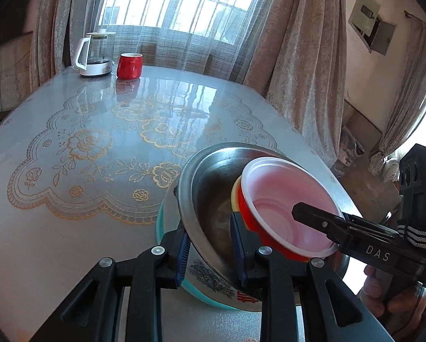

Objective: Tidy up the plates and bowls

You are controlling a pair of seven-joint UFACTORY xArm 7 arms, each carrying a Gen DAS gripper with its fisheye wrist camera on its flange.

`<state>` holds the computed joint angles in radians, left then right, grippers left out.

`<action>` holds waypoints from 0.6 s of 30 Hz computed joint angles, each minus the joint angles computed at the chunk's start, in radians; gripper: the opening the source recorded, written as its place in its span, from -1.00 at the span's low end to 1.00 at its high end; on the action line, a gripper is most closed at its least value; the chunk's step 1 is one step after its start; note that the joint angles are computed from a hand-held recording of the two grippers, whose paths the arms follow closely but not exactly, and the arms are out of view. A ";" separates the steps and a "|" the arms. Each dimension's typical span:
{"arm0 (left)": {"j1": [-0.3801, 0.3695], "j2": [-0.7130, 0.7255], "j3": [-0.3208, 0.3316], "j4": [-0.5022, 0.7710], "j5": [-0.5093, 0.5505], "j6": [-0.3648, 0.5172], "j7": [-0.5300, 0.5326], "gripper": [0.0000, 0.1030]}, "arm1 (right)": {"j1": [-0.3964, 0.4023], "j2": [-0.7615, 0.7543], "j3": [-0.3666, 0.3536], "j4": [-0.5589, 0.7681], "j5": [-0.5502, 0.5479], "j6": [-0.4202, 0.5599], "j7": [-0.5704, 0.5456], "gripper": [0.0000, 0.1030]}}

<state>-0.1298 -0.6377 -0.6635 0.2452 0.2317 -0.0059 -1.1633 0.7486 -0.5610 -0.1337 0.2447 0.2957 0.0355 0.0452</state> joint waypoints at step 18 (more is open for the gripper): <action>0.114 0.031 -0.145 0.047 0.088 0.067 -0.132 -0.47 | 0.081 0.077 -0.124 -0.020 -0.063 -0.096 0.018 -0.20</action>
